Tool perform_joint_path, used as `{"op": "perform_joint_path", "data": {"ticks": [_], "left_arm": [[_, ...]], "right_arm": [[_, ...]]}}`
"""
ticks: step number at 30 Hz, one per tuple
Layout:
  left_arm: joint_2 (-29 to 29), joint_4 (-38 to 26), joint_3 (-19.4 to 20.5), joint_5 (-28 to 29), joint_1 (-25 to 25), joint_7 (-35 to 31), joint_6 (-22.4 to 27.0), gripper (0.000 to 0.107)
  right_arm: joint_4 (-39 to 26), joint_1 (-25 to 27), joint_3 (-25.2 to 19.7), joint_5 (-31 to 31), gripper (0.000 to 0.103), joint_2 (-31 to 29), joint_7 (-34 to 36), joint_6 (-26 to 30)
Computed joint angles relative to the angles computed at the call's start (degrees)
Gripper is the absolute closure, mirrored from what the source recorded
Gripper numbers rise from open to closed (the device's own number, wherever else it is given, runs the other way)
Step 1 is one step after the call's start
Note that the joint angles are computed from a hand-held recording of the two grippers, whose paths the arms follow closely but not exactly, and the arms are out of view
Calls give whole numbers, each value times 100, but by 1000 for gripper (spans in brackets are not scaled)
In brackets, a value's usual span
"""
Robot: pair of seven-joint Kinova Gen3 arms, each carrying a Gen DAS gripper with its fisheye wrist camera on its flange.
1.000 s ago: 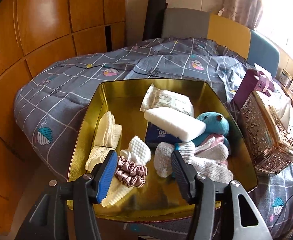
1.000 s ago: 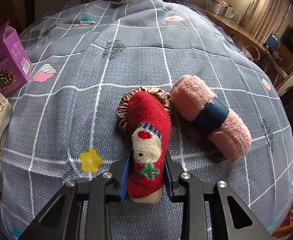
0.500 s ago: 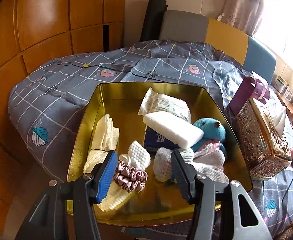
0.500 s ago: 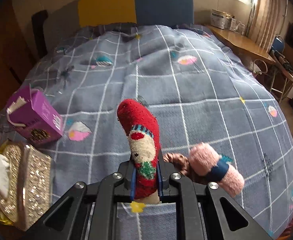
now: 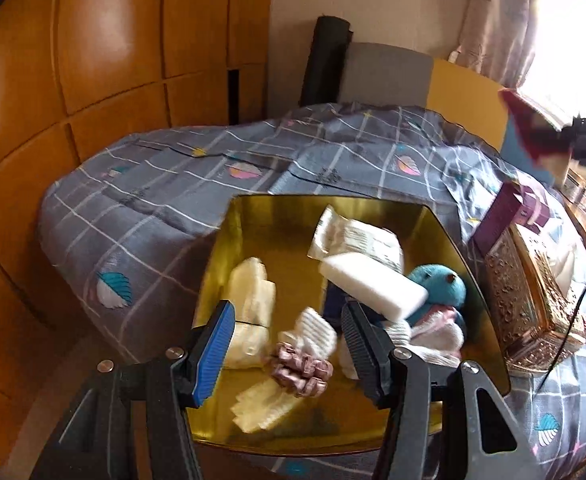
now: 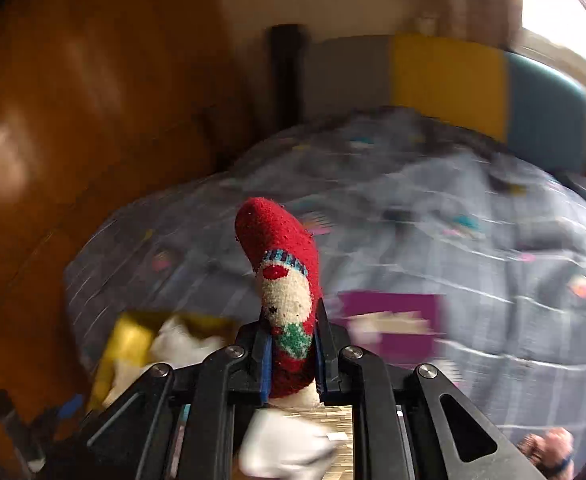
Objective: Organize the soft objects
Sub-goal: 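Carry the red sock with the right tool and drop it into the gold tray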
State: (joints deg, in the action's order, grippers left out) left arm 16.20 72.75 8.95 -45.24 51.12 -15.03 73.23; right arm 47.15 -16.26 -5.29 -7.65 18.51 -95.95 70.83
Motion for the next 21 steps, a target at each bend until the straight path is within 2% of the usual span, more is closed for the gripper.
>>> {"op": "perform_joint_path", "data": {"ticks": [3,8,14,15,16,18,21], "left_arm": [[-38,-14,-30,-177,84,95,213,51],[-60,-37,9,-447,170,153,385,51],[-50,-74,67,-483,180,72,391,51],[-43,-81,68,-465,175,59,384,51],[-32,-94,70,-451,181,52,383,51],[-25,-94,67,-410,175,33,356,51],[1,-108,60,-356,179,13,334,51]], "right_arm": [[399,-322,-329,-172,87,53,448,-74],[899,-900,-481,-207,87,291,658,-18],[1545,-988,-532,-543,79,223,580,-519],[1611,-974,-532,-591,73,194,558,-606],[1731,-966,-519,-602,62,127,528,-725],[1961,-884,-491,-659,47,-18,473,-923],[2232,-788,-443,-661,46,-270,368,-1145]]}}
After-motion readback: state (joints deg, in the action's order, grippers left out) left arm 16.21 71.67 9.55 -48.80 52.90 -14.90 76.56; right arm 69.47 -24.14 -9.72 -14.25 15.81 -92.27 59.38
